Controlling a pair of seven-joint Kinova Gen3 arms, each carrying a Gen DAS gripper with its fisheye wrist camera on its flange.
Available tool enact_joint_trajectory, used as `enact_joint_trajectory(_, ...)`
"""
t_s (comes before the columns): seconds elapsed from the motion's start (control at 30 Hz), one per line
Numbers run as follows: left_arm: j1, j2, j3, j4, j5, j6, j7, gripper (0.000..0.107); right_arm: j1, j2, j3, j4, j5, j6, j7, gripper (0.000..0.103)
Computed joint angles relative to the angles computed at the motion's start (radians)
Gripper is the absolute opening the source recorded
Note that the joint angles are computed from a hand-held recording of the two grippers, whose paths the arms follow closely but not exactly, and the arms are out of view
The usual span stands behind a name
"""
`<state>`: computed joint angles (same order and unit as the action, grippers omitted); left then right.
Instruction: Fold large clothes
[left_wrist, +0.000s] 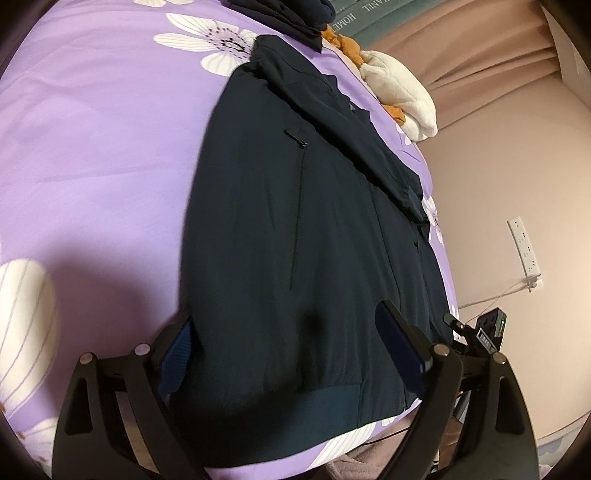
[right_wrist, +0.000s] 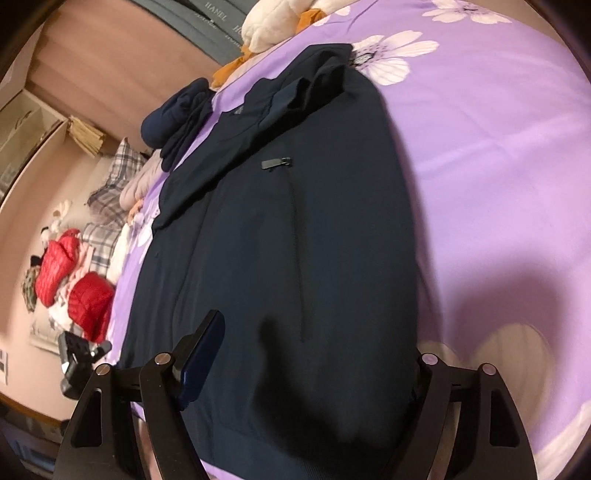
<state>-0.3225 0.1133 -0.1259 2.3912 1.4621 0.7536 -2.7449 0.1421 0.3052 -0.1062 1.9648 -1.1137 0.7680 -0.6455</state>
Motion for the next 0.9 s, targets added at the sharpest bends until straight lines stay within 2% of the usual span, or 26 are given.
enact_joint_trajectory(0.13, -0.001, 0.05, 0.007, -0.035, 0.02, 0.044, -0.011, 0.091, -0.009, 0.019, -0.008, -0.025, 0.004, 0.008, -0.013, 0.081)
enact_joint_trajectory(0.3, 0.021, 0.088, 0.026, -0.069, 0.045, 0.047, -0.011, 0.091, -0.006, 0.035, -0.019, -0.031, -0.013, 0.005, -0.005, 0.081)
enact_joint_trajectory(0.53, 0.046, 0.072, 0.033, -0.065, 0.03, 0.031, -0.034, 0.091, 0.02, 0.028, -0.011, -0.024, 0.001, 0.062, 0.029, 0.08)
enact_joint_trajectory(0.9, 0.014, 0.044, 0.012, -0.012, 0.001, 0.089, -0.089, 0.09, 0.069, 0.007, 0.039, 0.031, -0.03, 0.163, 0.074, 0.08)
